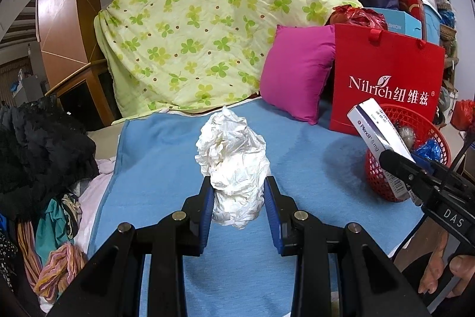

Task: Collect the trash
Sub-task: 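Carry the tissue and white medicine box over the red mesh basket with both tools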

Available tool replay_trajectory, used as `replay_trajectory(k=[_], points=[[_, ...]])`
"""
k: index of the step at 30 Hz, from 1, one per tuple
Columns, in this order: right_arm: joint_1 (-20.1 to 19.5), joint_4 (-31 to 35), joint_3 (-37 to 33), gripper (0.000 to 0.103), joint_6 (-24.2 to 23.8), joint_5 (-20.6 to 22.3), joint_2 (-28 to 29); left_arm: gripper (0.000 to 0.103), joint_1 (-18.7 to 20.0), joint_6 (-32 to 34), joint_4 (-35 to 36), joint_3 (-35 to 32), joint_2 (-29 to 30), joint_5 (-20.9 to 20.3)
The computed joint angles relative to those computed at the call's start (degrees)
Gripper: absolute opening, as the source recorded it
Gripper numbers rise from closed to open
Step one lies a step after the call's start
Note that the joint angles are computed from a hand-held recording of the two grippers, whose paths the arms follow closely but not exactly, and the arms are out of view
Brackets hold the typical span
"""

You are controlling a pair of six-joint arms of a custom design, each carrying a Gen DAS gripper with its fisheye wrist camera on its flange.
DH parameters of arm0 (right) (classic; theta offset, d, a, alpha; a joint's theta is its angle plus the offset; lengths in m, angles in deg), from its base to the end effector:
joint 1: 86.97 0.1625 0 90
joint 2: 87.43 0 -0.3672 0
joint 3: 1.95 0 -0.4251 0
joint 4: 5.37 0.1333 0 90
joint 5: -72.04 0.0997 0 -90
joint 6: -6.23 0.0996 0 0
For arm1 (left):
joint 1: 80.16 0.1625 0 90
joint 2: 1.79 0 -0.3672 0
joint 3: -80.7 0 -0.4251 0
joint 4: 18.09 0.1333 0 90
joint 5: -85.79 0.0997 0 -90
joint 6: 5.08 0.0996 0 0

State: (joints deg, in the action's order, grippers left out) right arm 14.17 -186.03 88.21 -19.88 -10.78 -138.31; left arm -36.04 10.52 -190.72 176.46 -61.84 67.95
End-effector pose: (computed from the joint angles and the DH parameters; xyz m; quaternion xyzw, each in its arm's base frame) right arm 0.2783 -0.6588 0.1945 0.3130 -0.8436 0.4363 0.0004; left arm -0.2855 -0.5946 0.2845 0.1774 0.7571 -0.4517 0.4374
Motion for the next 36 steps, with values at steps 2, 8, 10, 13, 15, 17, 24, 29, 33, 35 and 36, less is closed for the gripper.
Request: replay_trajectory(k=[2,8,10,13,15,17,24,29,33,35,36], points=[[-0.10,-0.40,0.30,0.048,0.09,-0.16,-0.28,0.035,-0.02,0.23,0.08,-0.09,0.06,-0.04],[-0.28,-1.60,1.31,0.048,-0.23,-0.42,-1.13,0.035,0.01,0.30,0.95,-0.19,0.08,-0.36],[-0.41,-1.80,1.69,0.048,-0.36,-0.50,-1.50,0.035,0.07,0.08,1.36,-0.18,0.06,-0.58],[-0.58,-2.10,2.31,0.048,-0.41,-0.48,-2.09,0.035,0.12,-0.20,1.82,-0.27,0.36,-0.62],[-0.73,-2.60,2.81,0.048,-0.51,-0.64,-2.46,0.035,0.16,-0.81,2.57,-0.29,0.40,-0.76],[-0.89,-2.58,2.93,0.048,-0.44,-0.49,-2.71,0.035,0.17,-0.54,2.54,-0.47,0.62,-0.74],[-1.37,-3.20,3.40,0.048,-0.43,-0.64,-3.47,0.035,0.10,-1.05,3.35,-0.58,1.10,-0.96],[-1.89,-3.46,4.01,0.048,-0.11,-0.40,-4.32,0.035,0.04,-1.17,3.98,-1.01,1.71,-1.13],[-2.27,-3.52,4.28,0.048,0.48,0.16,-4.81,0.035,-0.03,-1.35,4.37,-1.22,2.19,-1.29],[-2.35,-3.65,4.41,0.048,0.56,0.38,-4.94,0.035,-0.04,-1.26,4.52,-1.42,2.47,-1.42],[-2.40,-3.69,4.47,0.048,0.60,0.57,-5.00,0.035,-0.05,-1.39,4.73,-1.45,2.53,-1.53]])
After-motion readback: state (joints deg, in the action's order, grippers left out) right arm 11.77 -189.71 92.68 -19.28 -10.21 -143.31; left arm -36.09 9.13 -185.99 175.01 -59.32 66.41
